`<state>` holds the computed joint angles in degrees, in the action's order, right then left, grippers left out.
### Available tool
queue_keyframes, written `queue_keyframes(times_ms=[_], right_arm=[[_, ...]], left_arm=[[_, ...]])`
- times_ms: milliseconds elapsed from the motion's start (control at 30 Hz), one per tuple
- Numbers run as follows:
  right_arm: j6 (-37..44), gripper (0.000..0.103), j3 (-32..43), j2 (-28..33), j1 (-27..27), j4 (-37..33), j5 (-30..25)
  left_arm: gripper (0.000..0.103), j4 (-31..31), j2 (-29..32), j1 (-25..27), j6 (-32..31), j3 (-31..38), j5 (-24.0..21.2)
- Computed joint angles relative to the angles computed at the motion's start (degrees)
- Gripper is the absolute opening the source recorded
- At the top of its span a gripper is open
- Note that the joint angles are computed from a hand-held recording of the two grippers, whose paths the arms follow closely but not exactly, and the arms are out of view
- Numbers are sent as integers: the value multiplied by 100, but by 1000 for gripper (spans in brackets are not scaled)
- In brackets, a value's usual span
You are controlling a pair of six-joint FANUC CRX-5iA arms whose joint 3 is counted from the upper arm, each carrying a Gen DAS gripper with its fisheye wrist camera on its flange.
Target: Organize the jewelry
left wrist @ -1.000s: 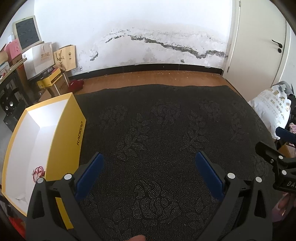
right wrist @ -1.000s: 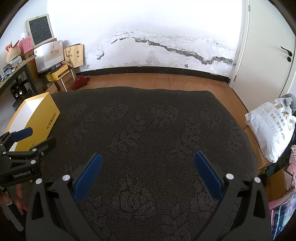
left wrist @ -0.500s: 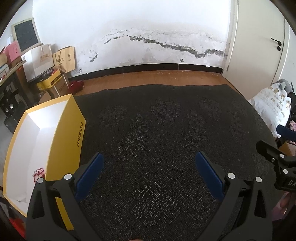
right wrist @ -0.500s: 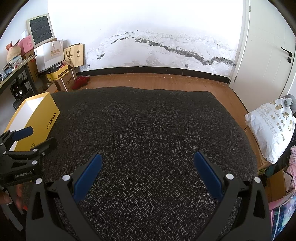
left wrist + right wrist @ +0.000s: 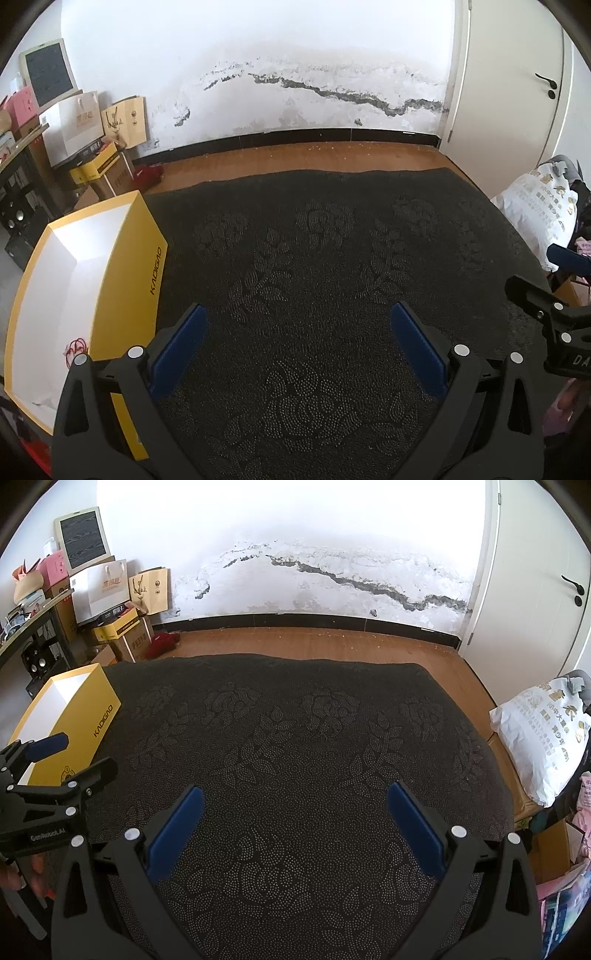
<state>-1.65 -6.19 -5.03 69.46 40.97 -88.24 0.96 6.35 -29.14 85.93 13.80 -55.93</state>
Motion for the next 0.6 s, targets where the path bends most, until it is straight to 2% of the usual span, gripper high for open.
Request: queue_keyframes(times_ms=[600], right_arm=[[-9, 96, 8, 3, 1, 8, -2]], left_arm=[[97, -61, -10, -5, 26, 4, -13]])
